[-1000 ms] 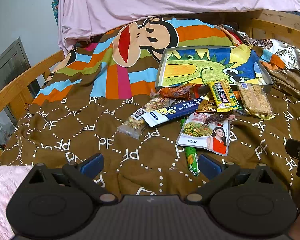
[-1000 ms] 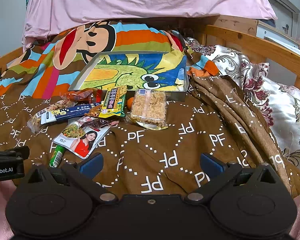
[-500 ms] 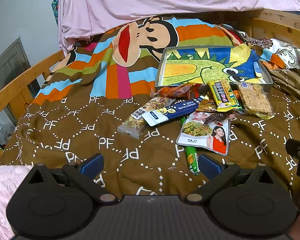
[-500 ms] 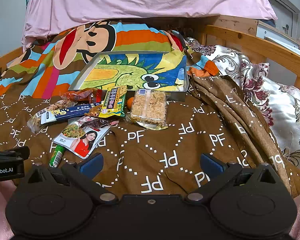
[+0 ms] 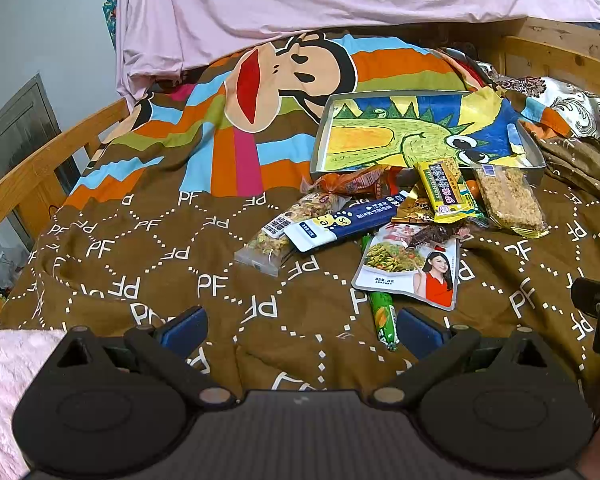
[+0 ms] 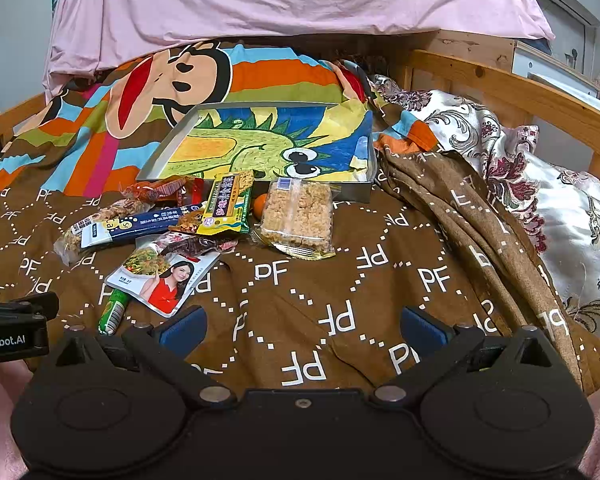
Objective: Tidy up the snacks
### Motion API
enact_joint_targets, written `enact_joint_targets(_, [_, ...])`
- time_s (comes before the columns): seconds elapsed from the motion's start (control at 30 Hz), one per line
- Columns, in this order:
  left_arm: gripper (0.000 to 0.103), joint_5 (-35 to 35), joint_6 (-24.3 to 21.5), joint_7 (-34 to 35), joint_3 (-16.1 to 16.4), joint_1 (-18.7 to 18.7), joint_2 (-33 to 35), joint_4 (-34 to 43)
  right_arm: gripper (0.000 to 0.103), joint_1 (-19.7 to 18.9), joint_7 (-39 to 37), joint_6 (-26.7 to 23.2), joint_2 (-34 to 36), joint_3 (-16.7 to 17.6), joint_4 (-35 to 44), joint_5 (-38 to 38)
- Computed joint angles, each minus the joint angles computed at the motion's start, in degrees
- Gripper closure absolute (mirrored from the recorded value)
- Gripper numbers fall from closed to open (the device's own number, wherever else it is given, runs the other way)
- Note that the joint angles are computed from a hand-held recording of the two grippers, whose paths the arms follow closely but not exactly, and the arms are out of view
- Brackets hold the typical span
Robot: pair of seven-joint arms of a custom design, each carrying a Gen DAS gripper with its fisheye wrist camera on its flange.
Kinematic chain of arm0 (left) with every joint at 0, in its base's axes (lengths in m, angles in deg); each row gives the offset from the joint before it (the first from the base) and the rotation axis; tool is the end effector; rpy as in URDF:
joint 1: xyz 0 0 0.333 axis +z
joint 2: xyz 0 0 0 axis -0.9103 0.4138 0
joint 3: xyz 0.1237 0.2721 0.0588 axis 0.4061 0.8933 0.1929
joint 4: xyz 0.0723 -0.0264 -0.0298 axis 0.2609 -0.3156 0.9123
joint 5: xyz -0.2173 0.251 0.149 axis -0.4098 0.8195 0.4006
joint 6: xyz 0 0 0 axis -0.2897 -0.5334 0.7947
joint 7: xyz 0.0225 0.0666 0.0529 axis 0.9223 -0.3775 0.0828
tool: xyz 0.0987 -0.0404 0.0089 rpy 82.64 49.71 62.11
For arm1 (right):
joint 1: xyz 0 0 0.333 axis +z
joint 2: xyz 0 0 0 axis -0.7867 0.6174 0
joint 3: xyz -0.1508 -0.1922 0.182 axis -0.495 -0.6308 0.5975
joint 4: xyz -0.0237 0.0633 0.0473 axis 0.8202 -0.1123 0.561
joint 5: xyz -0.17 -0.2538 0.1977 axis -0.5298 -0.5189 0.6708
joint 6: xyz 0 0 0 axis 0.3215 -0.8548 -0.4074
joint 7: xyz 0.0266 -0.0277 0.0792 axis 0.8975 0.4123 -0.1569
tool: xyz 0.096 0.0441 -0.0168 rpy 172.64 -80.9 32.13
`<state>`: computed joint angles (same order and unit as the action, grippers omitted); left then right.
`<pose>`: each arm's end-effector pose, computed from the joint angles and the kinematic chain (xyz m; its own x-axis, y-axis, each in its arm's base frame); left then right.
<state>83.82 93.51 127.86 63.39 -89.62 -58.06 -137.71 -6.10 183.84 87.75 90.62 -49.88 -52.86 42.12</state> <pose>0.5968 -0.3253 0.5140 -0.0722 -0.9757 -0.2067 -0.6464 0.2036 -0.7353 0.5644 0.4798 0.5132 -0.1651 -0.9860 -0.0246 -0.6532 0.1280 -0.7463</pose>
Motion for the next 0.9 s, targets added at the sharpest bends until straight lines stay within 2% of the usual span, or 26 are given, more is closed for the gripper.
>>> enact_joint_targets(0.9, [0.001, -0.2, -0.1, 0.2, 0.0, 0.0, 0.0, 0.1, 0.001, 0.2, 0.6, 0.1, -0.1, -0.2, -0.2, -0.4])
